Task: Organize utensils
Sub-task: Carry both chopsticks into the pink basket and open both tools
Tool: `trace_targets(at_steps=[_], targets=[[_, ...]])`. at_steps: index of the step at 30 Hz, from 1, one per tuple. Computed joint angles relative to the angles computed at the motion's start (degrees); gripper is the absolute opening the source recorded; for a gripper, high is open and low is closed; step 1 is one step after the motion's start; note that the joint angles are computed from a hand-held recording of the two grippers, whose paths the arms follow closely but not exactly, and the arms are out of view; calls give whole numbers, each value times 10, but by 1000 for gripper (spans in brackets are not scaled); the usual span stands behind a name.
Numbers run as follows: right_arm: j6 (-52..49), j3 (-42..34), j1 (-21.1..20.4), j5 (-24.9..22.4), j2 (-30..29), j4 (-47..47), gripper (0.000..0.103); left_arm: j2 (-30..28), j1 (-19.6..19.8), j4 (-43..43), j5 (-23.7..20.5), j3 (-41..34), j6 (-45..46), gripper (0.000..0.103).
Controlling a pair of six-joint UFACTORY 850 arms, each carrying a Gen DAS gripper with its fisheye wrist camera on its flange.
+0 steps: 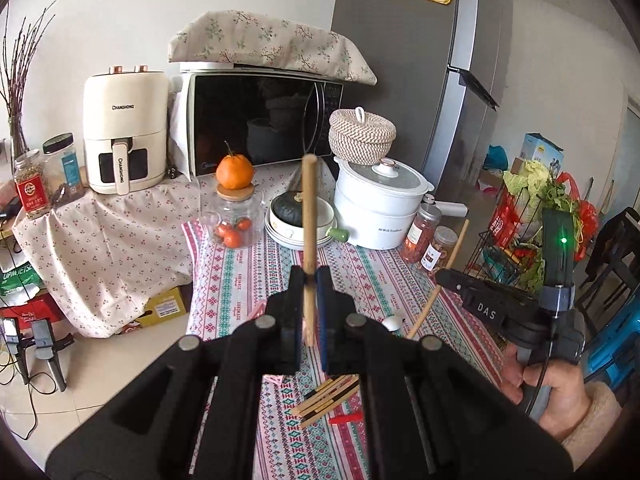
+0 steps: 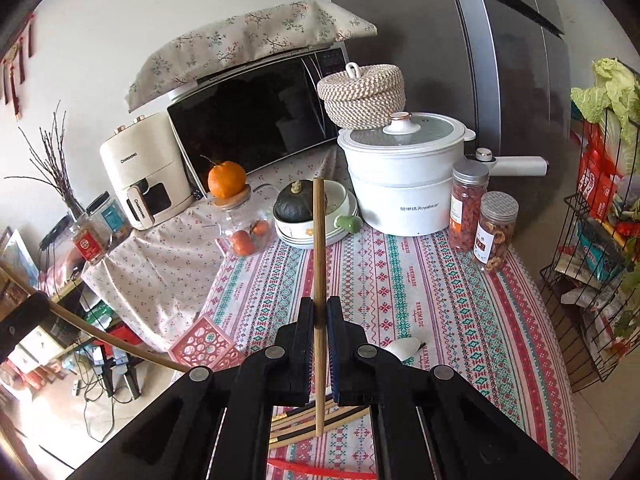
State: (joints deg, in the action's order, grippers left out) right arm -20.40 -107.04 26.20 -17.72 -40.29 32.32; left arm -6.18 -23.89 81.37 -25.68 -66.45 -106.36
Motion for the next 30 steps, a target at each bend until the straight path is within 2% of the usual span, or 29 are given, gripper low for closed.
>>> trace_targets(at_steps=[6, 8, 13, 20, 30], targets=[[-184, 27, 9, 34, 33, 184, 6, -19, 20, 50, -18, 1, -64, 7], [-264, 27, 13, 33, 36, 271, 6, -35, 28, 47, -19, -8, -54, 7], [-326, -20, 26, 16, 5, 360, 6, -76, 49, -14, -7, -36, 15, 7], [-241, -117, 44, -5, -69, 284, 6, -101, 69, -148, 26, -61, 164, 7], [0, -278, 55, -102, -185, 48, 6, -121, 92, -285, 59, -78, 301, 7]])
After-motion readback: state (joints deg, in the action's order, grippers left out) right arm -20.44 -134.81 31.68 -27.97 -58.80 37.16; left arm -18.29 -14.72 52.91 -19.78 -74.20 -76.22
